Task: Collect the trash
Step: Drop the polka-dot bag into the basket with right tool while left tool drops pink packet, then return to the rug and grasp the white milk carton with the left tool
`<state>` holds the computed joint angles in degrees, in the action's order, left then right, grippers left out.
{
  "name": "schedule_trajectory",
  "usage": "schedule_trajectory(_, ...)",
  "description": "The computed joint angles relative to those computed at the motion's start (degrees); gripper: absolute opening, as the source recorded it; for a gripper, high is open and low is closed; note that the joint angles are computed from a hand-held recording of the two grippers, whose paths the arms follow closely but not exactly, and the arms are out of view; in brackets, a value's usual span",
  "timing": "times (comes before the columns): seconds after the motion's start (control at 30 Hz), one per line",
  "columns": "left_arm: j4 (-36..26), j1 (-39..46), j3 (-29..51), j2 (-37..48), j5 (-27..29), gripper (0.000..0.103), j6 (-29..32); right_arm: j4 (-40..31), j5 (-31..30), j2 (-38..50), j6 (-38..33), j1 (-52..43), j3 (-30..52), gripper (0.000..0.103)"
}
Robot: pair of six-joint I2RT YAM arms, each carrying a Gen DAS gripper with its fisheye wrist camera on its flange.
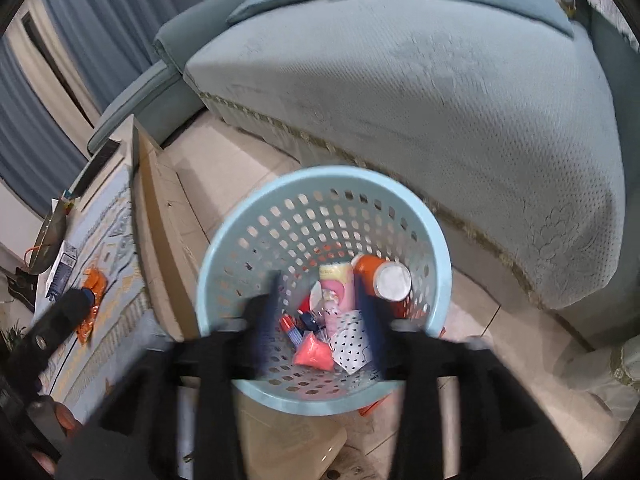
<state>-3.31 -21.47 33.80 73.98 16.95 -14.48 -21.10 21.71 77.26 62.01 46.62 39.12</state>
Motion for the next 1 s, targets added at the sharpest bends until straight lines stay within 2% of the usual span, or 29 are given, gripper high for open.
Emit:
schedule_trajectory(0.03,-0.65,0.86,0.09,-1.34,0.74,0.088,0.02,-0.7,1.44,-0.28,0.25,1.1,0.67,0.066)
schedule_trajectory(0.17,-4.4,4.61,0.72,-8.06,1.88,0.094,0.54,-4.67,6.79,1.08,-0.26,6.6,7.12,0.067)
schedule_trajectory(0.27,-7.86,8.28,1.93,-13.84,-0.08,0.095,0.89,-6.35,10.84,3.95,-1.3,10.57,12.64,0.075)
schedule_trajectory(0.33,-10.15,14.06,2.54,-18.07,1.13,0.095,1.6,-5.62,11.97,6.23,-3.53,12.47,15.98,0.077)
schedule_trajectory(0.37,-11.43,16.58,3.29,-18.77,2.68,0.095,2.8,-5.43,12.55,8.13,-4.91,13.52,18.29,0.077)
schedule_trajectory(0.5,-16.3,30.83,5.66,-20.12,7.87,0.095,14.48,-2.8,12.01,17.22,-10.59,15.77,27.63,0.078)
schedule_trajectory(0.63,-17.61,44.41,9.98,-13.61,12.83,0.095,25.22,-1.97,9.66,28.47,-14.74,16.89,39.1,0.078)
schedule_trajectory(0.77,-12.77,53.97,15.78,-1.25,16.09,0.095,33.65,-1.29,8.56,41.23,-20.32,17.21,51.3,0.078)
schedule_trajectory(0.87,-9.7,55.79,23.77,11.27,10.79,0.095,38.1,-2.7,7.98,48.44,-21.26,16.9,58.0,0.078)
schedule_trajectory(0.93,-12.81,56.78,32.55,21.38,10.08,0.095,39.82,-1.14,6.14,50.57,-20.62,16.51,59.1,0.078)
schedule_trajectory(1.0,-15.97,57.07,40.83,30.3,9.4,0.095,40.4,-2.6,7.21,52.14,-21.35,16.88,61.6,0.078)
